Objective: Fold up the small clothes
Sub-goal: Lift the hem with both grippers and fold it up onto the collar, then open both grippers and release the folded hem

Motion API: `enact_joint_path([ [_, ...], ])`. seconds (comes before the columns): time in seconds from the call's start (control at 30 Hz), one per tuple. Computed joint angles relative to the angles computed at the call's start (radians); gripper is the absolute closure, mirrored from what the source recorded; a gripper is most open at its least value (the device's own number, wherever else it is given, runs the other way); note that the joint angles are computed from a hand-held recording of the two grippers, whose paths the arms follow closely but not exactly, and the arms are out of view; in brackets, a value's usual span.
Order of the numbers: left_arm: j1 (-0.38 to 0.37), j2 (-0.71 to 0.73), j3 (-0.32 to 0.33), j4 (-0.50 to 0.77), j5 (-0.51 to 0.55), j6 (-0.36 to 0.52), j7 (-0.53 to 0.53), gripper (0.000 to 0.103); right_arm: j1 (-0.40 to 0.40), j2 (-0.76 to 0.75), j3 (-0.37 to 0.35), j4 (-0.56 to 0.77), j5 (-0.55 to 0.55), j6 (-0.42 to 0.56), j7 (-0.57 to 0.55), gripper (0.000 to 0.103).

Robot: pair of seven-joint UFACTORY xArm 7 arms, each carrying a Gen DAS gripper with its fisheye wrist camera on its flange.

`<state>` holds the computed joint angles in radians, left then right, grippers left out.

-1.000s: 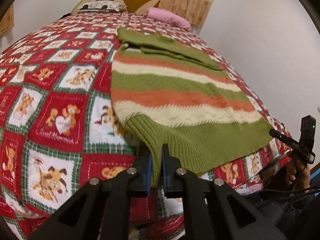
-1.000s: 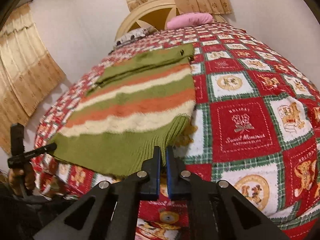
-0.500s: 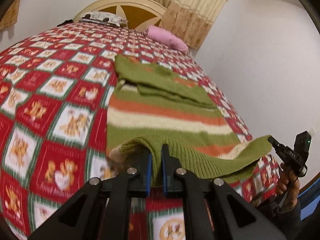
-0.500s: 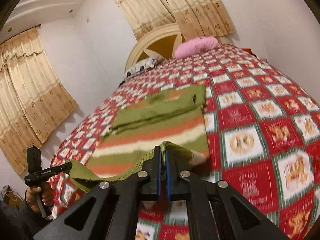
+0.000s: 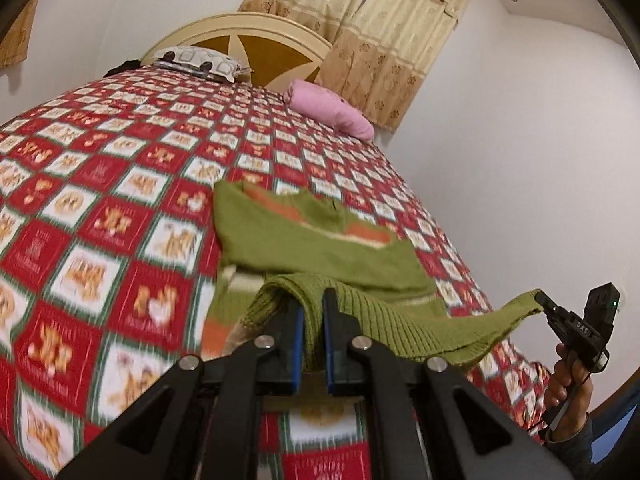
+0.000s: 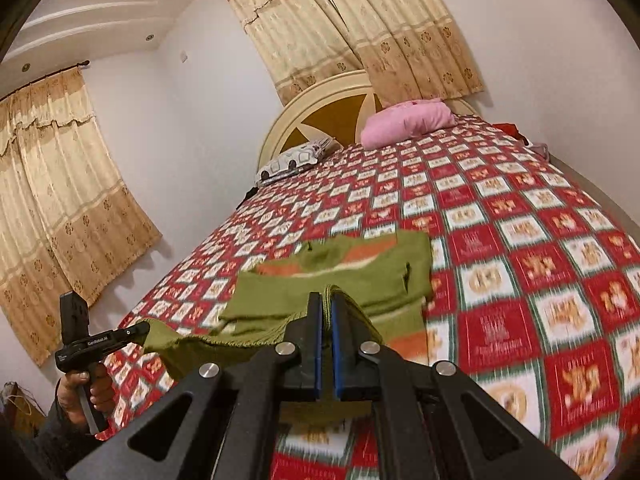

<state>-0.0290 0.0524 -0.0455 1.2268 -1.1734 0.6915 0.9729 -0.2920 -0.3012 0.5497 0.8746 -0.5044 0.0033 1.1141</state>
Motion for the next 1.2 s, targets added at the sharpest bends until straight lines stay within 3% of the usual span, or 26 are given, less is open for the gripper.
enact_joint_path([
  [0.2,0.005,0.126,-0.03,0.176,0.043,-0.027,-0.05,0.095,-0.086,0.145,0.046,0.172,-0.139,0.038,0.045,0.1],
  [0.47,-0.004,0.386,-0.089,0.513,0.257,-0.069,-0.237,0.095,0.012,0.452,-0.041,0.499,-0.242,0.191,0.006,0.1],
  [0.73,-0.083,0.754,-0.042,0.943,0.605,0.027,-0.525,0.095,0.109,0.772,-0.118,0.801,-0.103,0.354,-0.172,0.1],
  [0.8,-0.106,0.827,-0.014,1.031,0.686,0.046,-0.602,0.092,0.126,0.893,-0.107,0.932,-0.04,0.447,-0.281,0.1],
  [0.83,-0.111,0.855,-0.005,1.07,0.719,0.061,-0.636,0.085,0.141,0.94,-0.119,0.987,-0.02,0.483,-0.308,0.099],
  [0.87,-0.11,0.867,-0.006,1.089,0.742,0.077,-0.659,0.079,0.171,0.969,-0.157,1.029,-0.027,0.511,-0.303,0.098],
  [0.93,-0.093,0.839,-0.025,1.045,0.758,0.055,-0.689,0.06,0.213,1.006,-0.217,1.091,-0.036,0.55,-0.321,0.08],
  [0.97,-0.068,0.786,-0.055,0.961,0.733,0.001,-0.649,0.052,0.23,1.007,-0.251,1.097,-0.044,0.558,-0.319,0.056],
  [1.0,-0.051,0.761,-0.082,0.918,0.738,-0.039,-0.628,0.048,0.233,0.995,-0.268,1.08,-0.038,0.541,-0.317,0.046],
  [1.03,-0.037,0.738,-0.102,0.881,0.743,-0.073,-0.607,0.042,0.23,0.976,-0.281,1.049,-0.027,0.507,-0.314,0.046],
  [1.1,-0.012,0.697,-0.136,0.816,0.756,-0.132,-0.567,0.04,0.23,0.95,-0.299,1.012,-0.002,0.484,-0.335,0.046],
  [1.2,-0.013,0.726,-0.149,0.863,0.803,-0.104,-0.54,0.04,0.233,0.937,-0.306,0.99,0.052,0.481,-0.399,0.046],
])
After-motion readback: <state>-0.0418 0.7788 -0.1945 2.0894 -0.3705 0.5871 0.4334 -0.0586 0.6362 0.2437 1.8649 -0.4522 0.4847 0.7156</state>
